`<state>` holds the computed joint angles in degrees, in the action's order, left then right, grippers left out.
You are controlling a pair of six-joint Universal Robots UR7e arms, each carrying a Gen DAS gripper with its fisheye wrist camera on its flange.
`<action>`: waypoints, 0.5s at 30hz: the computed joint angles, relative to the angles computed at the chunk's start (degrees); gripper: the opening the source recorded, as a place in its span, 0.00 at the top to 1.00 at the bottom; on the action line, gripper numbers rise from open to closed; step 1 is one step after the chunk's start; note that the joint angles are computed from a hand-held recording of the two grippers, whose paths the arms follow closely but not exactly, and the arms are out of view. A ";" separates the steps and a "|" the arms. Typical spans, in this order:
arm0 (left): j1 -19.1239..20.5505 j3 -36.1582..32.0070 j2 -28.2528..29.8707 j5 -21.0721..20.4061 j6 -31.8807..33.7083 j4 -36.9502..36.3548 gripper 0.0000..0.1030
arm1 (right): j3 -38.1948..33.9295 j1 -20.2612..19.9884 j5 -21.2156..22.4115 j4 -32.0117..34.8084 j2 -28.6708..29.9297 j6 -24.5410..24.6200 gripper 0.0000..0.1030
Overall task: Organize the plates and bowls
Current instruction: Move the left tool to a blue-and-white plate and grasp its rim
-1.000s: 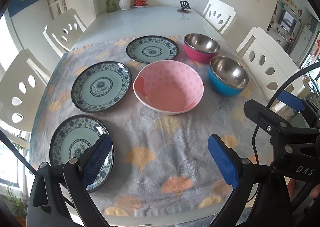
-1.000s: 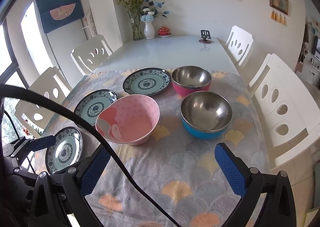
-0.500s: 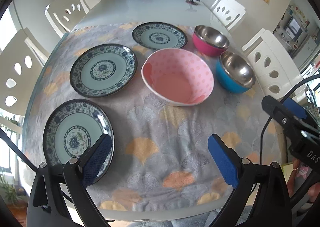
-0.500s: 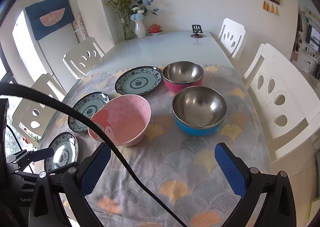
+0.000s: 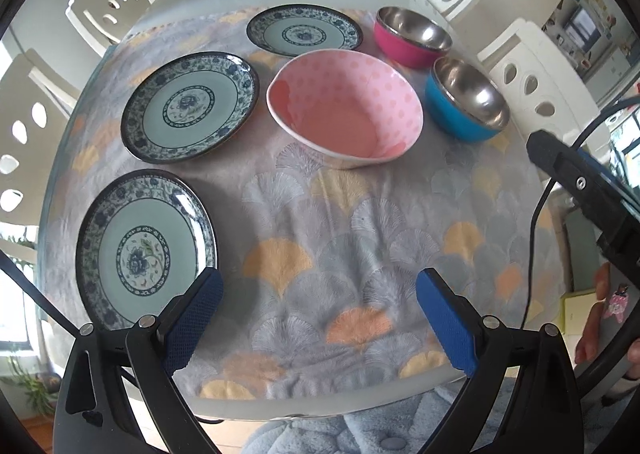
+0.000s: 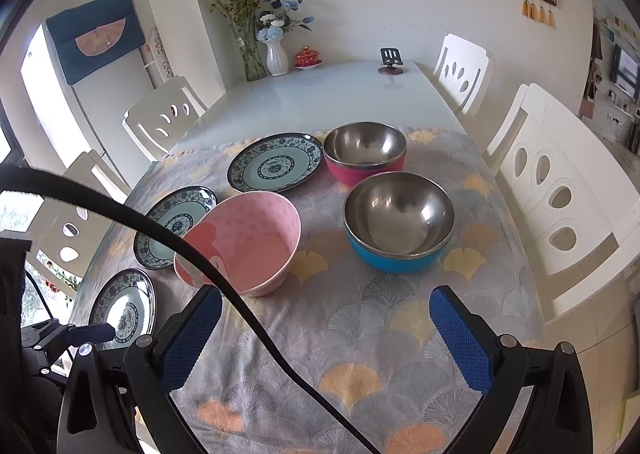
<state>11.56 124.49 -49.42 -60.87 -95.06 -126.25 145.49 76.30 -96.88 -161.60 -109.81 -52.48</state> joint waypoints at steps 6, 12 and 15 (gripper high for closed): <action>-0.52 -1.95 0.49 1.81 -1.78 5.85 0.06 | 0.04 -0.07 0.01 -0.20 0.14 0.47 0.00; -1.35 -1.59 -0.31 4.12 -6.13 8.28 0.06 | 0.36 0.13 0.13 -0.39 0.06 -0.09 0.00; -1.75 -1.88 -0.63 5.29 -9.06 11.25 0.06 | 0.52 0.38 0.22 -0.37 0.01 -0.43 0.00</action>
<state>9.81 122.61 -50.05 -55.59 -104.12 -114.99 146.02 76.68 -96.66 -161.97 -109.79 -52.91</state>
